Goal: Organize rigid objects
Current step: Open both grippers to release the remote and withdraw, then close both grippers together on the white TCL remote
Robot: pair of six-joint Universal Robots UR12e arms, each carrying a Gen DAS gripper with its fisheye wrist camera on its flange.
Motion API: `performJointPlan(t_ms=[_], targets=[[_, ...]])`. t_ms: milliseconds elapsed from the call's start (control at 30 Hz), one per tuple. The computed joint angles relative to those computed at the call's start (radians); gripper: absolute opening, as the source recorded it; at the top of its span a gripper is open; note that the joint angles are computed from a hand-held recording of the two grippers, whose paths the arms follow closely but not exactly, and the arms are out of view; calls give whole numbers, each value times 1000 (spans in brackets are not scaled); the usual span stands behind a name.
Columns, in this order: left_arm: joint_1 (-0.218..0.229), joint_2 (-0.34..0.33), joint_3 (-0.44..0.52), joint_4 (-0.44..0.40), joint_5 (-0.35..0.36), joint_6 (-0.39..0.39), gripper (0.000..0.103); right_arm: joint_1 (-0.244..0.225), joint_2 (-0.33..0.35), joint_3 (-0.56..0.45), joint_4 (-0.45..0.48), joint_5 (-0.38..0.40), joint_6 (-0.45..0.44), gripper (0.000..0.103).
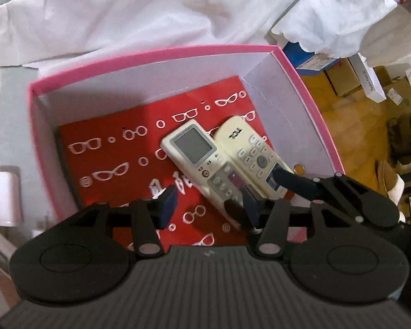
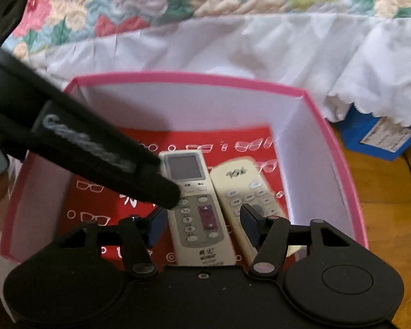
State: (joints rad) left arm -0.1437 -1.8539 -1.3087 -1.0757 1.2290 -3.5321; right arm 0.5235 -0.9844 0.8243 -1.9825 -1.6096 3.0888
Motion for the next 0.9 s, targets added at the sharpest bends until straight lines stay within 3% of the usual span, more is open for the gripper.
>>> performJointPlan(t_ms=[200, 333, 467, 567, 633, 800, 900], targets=[[21, 78, -30, 6, 21, 138, 56, 19, -75, 97, -126, 46, 3, 64], [38, 134, -50, 1, 82, 201, 57, 29, -82, 78, -133, 165, -20, 64], [74, 197, -87, -1, 97, 242, 58, 35, -91, 64, -161, 318, -25, 64], [98, 238, -118, -19, 119, 255, 59, 39, -90, 53, -151, 440, -14, 64], [114, 263, -145, -32, 131, 249, 60, 48, -85, 43, -124, 479, -35, 64], [156, 313, -230, -52, 105, 190, 60, 83, -69, 29, -31, 443, -89, 66], [172, 337, -299, 6, 97, 149, 59, 104, -44, 7, 30, 358, -74, 66]])
